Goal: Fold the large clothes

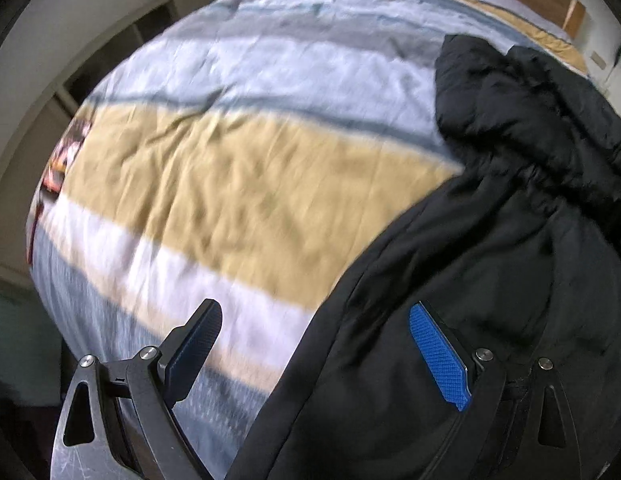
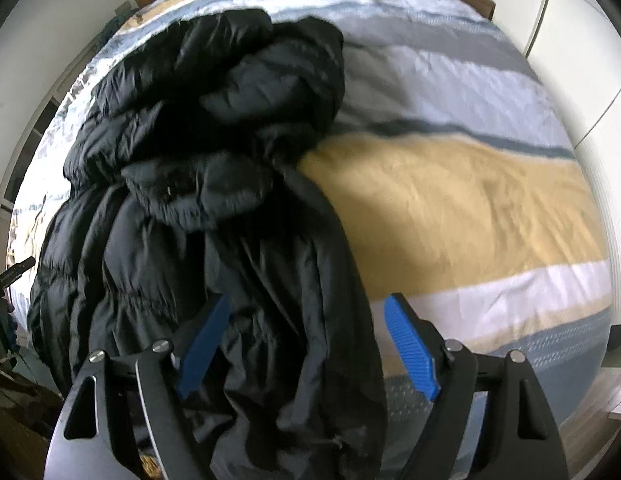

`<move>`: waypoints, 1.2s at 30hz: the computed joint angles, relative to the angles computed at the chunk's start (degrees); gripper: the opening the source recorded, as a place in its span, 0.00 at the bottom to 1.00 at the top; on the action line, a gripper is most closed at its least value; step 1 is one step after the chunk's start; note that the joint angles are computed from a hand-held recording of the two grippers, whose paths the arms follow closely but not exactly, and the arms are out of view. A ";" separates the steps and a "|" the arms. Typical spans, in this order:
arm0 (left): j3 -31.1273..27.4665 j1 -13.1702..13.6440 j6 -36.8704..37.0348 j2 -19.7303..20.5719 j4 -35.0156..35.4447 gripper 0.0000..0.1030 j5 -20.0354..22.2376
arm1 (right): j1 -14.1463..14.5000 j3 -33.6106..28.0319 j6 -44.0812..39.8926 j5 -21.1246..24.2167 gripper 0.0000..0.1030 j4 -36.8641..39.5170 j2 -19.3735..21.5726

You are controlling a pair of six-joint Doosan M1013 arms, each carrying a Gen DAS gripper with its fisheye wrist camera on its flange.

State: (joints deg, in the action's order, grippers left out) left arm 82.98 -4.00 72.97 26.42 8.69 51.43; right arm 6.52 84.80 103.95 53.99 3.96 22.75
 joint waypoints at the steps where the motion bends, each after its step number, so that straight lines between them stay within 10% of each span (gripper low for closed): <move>1: 0.48 0.10 0.09 -0.18 -0.45 0.91 0.39 | 0.08 0.35 -0.36 0.59 0.77 0.22 0.01; 36: 13.35 6.53 23.14 -4.12 -31.44 0.91 1.18 | -2.96 12.37 -4.68 3.13 0.77 18.23 -1.32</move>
